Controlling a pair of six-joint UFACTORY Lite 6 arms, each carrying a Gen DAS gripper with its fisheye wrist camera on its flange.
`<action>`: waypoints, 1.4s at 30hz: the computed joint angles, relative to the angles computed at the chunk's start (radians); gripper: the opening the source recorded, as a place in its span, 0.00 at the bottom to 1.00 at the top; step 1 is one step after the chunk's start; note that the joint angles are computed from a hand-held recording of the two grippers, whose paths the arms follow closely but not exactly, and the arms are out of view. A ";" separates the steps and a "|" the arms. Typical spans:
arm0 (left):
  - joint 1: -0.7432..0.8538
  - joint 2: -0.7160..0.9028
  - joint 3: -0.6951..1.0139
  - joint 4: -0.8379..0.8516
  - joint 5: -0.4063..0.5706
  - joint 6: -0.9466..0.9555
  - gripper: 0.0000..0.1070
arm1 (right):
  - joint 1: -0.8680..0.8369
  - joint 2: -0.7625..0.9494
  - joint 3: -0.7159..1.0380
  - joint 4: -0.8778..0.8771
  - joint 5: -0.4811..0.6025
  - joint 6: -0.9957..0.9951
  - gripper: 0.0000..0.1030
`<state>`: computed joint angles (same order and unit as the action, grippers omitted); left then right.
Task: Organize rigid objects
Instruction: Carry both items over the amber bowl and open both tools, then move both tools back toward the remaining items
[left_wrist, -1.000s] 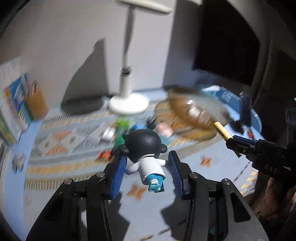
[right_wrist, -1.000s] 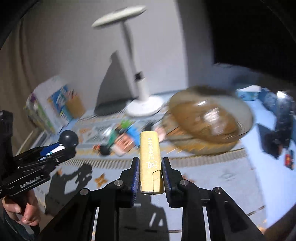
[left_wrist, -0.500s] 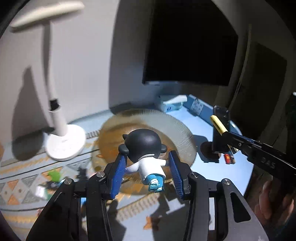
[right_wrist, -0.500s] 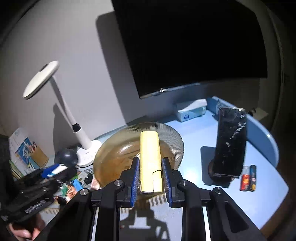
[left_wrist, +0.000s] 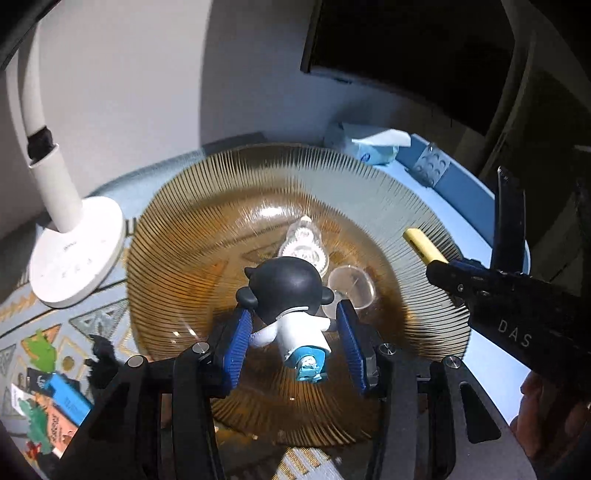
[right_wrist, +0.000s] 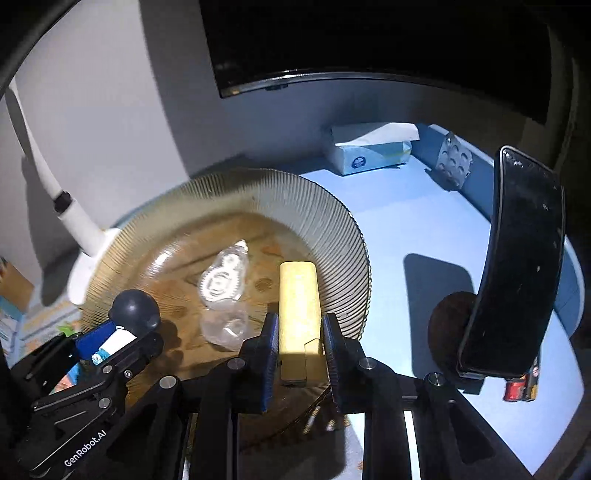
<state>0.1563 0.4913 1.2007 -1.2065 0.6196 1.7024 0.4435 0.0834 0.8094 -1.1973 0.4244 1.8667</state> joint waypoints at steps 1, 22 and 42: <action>-0.008 0.007 0.004 0.005 -0.007 -0.008 0.41 | 0.012 0.009 0.009 0.007 0.022 -0.009 0.23; 0.800 -0.408 0.020 0.022 0.649 0.087 0.71 | 0.542 -0.469 -0.092 0.111 0.458 0.138 0.29; 1.027 0.189 0.420 0.316 0.571 0.129 0.71 | 0.766 0.131 0.179 -0.004 0.200 0.469 0.38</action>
<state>1.1831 0.6804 1.6205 -0.8901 1.1910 1.8309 1.2093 0.2142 0.9882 -1.2014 0.6246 2.3357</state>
